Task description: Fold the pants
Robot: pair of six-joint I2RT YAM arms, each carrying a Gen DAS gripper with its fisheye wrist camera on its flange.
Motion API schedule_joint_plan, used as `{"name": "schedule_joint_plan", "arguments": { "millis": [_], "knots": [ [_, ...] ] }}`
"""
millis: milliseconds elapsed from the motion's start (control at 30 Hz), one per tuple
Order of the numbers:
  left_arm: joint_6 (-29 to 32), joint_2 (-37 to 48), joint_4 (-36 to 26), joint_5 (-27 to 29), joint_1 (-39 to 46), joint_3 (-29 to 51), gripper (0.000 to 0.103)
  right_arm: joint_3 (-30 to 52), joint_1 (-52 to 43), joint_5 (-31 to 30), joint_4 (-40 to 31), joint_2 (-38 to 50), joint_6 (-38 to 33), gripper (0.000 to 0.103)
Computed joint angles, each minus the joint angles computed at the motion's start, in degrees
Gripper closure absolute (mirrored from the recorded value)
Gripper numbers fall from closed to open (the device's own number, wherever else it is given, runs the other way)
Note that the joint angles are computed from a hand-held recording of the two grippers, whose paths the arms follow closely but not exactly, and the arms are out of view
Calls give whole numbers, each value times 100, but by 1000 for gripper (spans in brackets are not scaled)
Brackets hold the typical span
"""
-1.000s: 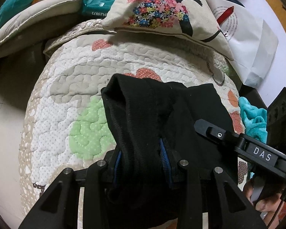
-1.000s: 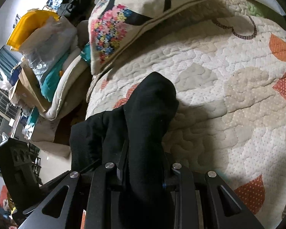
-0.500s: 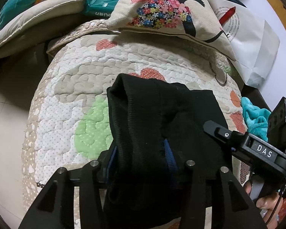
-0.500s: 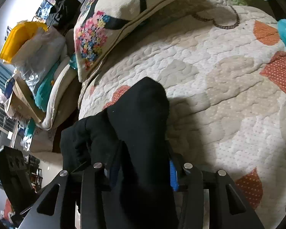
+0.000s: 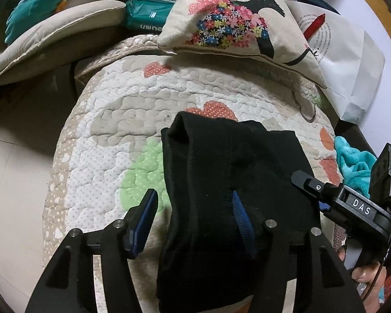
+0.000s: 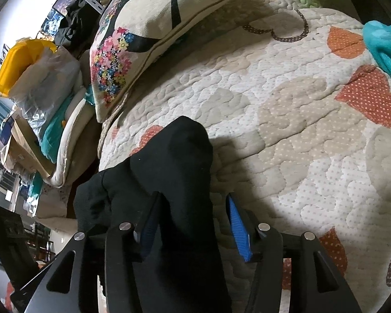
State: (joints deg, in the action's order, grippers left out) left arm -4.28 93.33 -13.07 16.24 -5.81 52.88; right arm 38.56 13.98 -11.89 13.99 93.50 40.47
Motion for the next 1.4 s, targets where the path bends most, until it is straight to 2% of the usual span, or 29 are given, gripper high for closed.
{"name": "schedule_joint_plan", "arguments": {
  "millis": [200,433,567,800,900,1067,1167,1267,1333,1400],
  "knots": [
    [102,-75,14,-174,-29,-60,39,-138,0,176,-36,-184,-20,44],
    [249,-262,-147,-192,60,-125,35,-643,-142,316,-62,-746,288,43],
    [308,-548,-277,-411,269,-235,35,-1000,-148,617,-591,-1483,406,43],
    [302,-1125,-681,-108,1091,-447,35,-2049,-96,731,-1542,-3532,935,43],
    [319,-1574,-834,17,1318,-741,35,-2417,424,1072,-2276,-4657,1280,43],
    [526,-2624,-1101,24,1450,-1550,35,-2632,2277,2424,-3543,-5772,2189,43],
    [624,-3549,-1393,8,1535,-2124,35,-2555,3503,3307,-4031,-5704,2870,43],
    [706,-4881,-1759,-311,1459,-2685,35,-2339,4674,4143,-4539,-5357,3572,43],
    [661,-5995,-2086,-709,1234,-2988,33,-2117,5412,4676,-4957,-4986,4099,42],
    [509,-7250,-2483,-1462,717,-3196,25,-1915,6029,5092,-5376,-4659,4634,40]
  ]
}}
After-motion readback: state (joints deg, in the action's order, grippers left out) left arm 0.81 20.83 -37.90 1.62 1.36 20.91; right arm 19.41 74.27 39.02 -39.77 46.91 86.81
